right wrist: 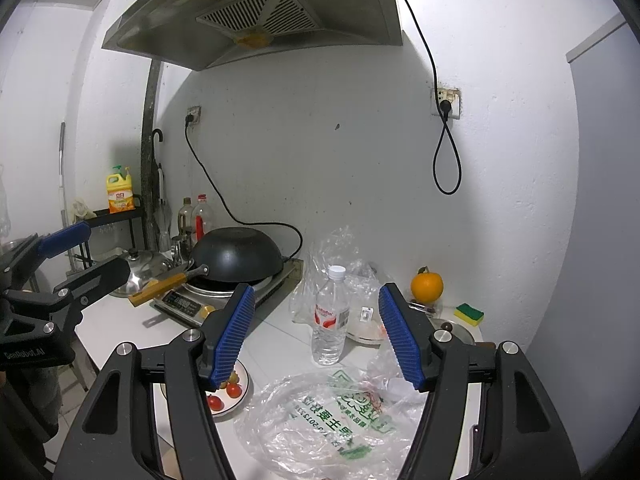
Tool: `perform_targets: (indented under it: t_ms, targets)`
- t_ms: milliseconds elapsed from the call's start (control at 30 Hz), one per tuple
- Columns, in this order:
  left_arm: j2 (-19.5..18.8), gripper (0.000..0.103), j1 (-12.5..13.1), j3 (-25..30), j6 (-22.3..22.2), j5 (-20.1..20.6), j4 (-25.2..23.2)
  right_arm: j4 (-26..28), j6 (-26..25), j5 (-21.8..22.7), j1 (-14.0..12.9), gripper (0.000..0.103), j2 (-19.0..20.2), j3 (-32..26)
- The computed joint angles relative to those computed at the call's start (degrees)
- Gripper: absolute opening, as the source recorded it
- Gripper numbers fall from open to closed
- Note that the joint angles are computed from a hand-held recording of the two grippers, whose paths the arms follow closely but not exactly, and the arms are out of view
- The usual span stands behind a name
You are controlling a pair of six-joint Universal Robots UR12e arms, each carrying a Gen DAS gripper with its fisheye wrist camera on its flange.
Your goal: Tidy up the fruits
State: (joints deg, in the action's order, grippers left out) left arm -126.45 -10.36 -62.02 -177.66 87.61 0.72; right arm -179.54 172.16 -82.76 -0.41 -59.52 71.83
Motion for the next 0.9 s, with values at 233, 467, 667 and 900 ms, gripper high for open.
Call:
perform_targets:
  t_ms: [233,467,667,900]
  targets:
    - [-0.2,0.097,0.0,0.4,0.0,-0.1,-0.4,0.4,0.0,0.2,-0.1,0.068,-0.2,0.3]
    - [-0.3,0.097,-0.1,0.5,0.0,-0.2,-0.8,0.9,0.0,0.2,-0.1,0.068,0.0,-0.2]
    - [-0.4,0.097,-0.1,0.7,0.0,-0.3,-0.9,1.0,0.1,0.3,-0.1,0.068,0.2,-0.4]
    - [-0.4,0.097,-0.1,0.6,0.0,-0.4,-1.0,1.0,0.1,0.2,-0.1,0.068,0.1,-0.3]
